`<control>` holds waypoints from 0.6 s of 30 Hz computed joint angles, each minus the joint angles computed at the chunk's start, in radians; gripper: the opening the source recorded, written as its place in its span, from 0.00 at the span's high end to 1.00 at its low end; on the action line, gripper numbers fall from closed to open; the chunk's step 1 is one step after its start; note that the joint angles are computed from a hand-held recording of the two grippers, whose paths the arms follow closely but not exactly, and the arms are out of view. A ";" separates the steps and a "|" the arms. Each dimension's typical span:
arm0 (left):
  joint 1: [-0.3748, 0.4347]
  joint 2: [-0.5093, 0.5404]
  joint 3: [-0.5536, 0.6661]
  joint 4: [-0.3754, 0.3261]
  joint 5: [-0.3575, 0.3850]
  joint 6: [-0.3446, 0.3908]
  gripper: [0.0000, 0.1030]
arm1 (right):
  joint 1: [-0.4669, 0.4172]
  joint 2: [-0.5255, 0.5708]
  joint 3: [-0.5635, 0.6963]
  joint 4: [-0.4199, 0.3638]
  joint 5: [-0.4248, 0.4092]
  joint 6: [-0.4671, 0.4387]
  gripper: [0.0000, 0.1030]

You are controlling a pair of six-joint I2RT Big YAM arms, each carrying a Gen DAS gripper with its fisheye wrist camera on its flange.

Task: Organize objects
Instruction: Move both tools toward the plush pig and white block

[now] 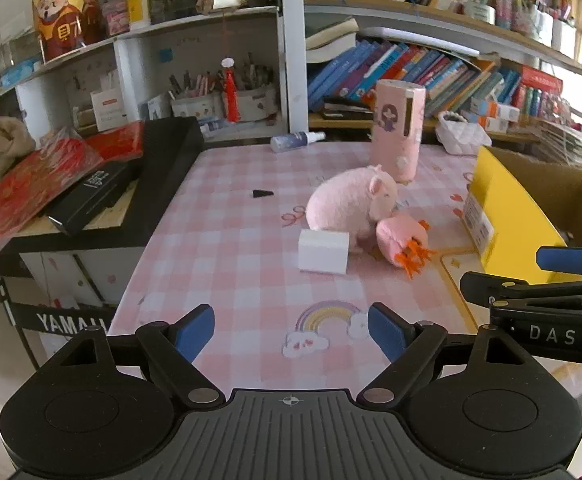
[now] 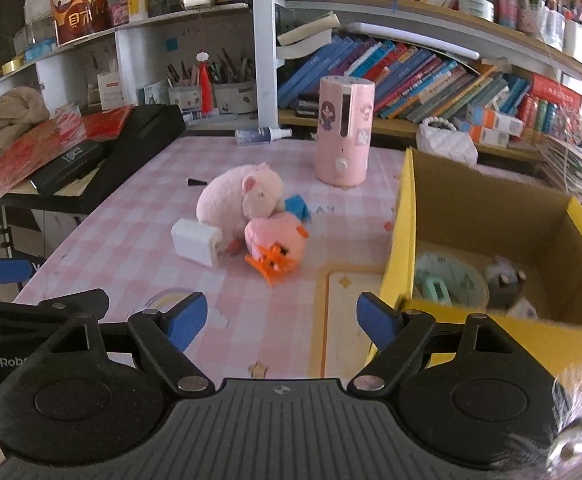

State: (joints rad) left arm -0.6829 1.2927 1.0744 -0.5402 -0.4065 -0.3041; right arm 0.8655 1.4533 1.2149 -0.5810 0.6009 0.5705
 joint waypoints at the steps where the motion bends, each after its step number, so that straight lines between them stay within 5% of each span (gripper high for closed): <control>1: 0.002 0.007 0.007 0.001 -0.001 -0.003 0.16 | -0.011 0.004 0.005 0.011 -0.009 -0.019 0.21; 18: 0.026 0.112 0.110 -0.018 -0.018 -0.018 0.11 | -0.127 0.064 0.056 0.132 -0.106 -0.170 0.22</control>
